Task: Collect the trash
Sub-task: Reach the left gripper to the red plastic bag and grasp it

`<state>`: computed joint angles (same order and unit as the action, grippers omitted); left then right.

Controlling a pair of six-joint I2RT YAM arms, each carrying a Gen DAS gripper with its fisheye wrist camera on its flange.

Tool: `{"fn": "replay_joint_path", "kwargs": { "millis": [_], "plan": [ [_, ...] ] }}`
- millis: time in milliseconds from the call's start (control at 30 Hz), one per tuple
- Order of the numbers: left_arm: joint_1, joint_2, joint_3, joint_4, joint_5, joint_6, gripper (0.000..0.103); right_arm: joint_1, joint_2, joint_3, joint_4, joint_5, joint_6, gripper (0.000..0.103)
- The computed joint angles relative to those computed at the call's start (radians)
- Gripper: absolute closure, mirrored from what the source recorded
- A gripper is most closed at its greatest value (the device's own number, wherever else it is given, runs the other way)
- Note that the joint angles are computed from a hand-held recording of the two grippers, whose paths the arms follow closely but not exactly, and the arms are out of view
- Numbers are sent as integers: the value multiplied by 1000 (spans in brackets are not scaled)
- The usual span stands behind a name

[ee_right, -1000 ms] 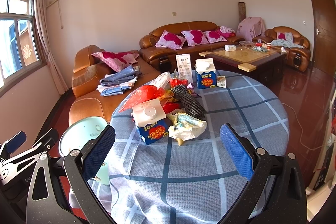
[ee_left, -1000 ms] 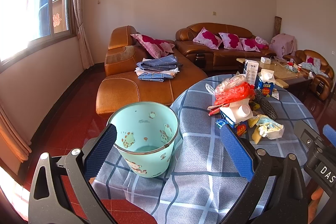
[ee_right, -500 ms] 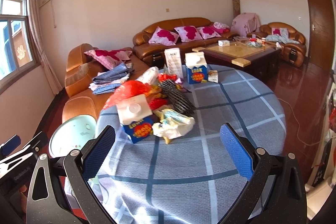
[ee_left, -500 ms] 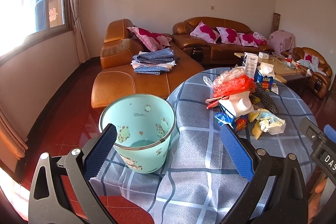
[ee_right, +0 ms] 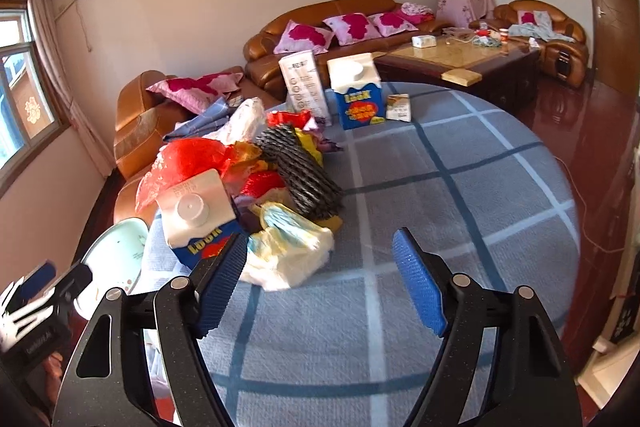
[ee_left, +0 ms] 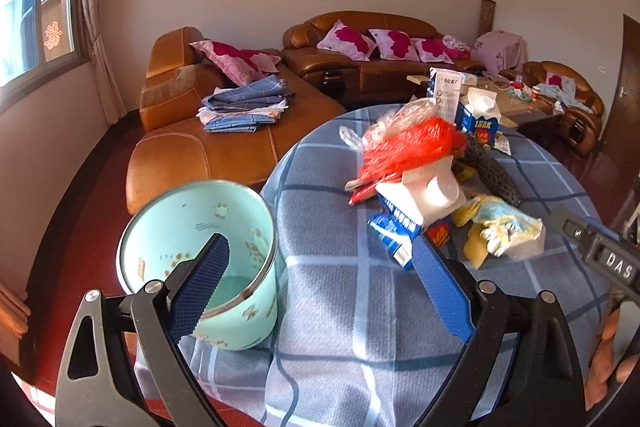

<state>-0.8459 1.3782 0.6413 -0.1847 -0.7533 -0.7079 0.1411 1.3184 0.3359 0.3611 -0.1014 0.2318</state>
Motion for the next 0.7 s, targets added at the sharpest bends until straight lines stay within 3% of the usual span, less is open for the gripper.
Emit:
{"fn": "replay_joint_path", "kwargs": {
  "millis": [100,267,333,433,500,567,633,667,700],
  "plan": [
    [61,94,103,87,61,149,12,8,85,53,10,-3,-4,28],
    [126,275,279,176,176,299,6,8,236,154,-32,-61,-5,32],
    [142,360,371,153,205,321,6,7,281,174,-41,-87,-17,47],
    [156,442,457,114,204,320,9,-20,294,169,-35,-148,-18,57],
    [172,460,474,118,255,321,22,-34,270,152,-30,-164,-22,60],
    [188,468,473,134,317,329,50,-45,238,138,-40,-179,-20,65],
    [197,472,463,142,358,326,70,-57,209,119,-40,-204,-20,94],
    [200,471,454,151,367,321,72,-68,191,111,-44,-227,-20,102],
    [201,463,443,158,373,319,74,-73,164,97,-46,-230,-16,102]
  ]
}}
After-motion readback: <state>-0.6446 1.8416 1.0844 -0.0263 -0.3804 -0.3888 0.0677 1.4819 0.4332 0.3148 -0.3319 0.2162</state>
